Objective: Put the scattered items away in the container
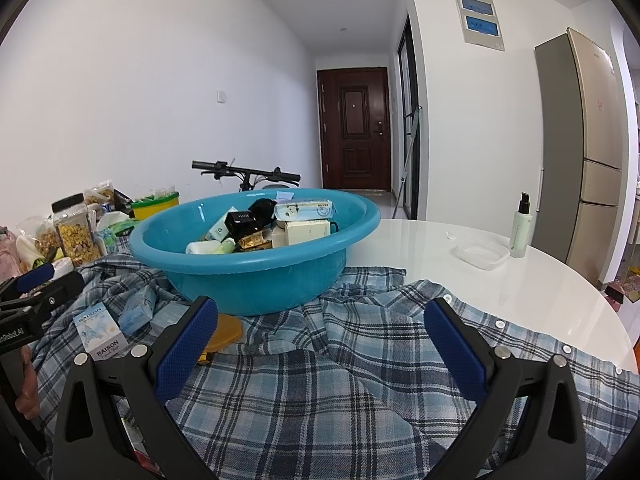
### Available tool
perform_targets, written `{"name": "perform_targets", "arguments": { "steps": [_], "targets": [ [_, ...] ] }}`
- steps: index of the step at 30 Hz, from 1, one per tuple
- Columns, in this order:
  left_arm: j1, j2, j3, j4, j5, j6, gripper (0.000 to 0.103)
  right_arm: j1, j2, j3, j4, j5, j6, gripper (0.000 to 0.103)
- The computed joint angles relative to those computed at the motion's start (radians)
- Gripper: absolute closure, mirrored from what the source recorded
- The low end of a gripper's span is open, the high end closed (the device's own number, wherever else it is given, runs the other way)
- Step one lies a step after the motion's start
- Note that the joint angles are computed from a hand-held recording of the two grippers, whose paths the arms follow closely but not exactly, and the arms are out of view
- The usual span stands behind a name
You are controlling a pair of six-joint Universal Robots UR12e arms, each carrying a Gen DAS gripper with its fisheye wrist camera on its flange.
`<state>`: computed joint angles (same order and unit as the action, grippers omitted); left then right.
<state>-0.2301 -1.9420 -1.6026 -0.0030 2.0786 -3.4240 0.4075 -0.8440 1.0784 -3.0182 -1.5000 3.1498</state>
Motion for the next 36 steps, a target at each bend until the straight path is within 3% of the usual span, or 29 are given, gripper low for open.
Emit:
{"name": "perform_targets", "arguments": {
  "steps": [6,12,17,23,29,36],
  "targets": [
    [0.002,0.0,0.003,-0.015,0.001,-0.003,0.0,-0.001,-0.003,0.004,0.004,0.0,0.008,0.0],
    [0.004,0.001,0.024,-0.125,-0.002,-0.023,0.0,-0.003,0.001,-0.016,0.07,0.002,0.025,0.0],
    [0.01,0.005,0.046,-0.252,-0.017,-0.066,0.0,-0.006,0.0,-0.031,0.151,0.012,0.035,0.0],
    [0.021,0.016,0.058,-0.32,-0.053,-0.108,0.0,-0.004,0.004,-0.07,0.258,-0.003,0.016,0.0],
    [0.034,0.024,0.092,-0.441,-0.107,-0.158,0.0,-0.001,0.007,-0.122,0.379,-0.024,-0.005,0.0],
    [0.034,0.024,0.121,-0.471,-0.105,-0.153,0.0,0.002,0.013,-0.168,0.434,-0.023,-0.016,0.0]
  ]
}}
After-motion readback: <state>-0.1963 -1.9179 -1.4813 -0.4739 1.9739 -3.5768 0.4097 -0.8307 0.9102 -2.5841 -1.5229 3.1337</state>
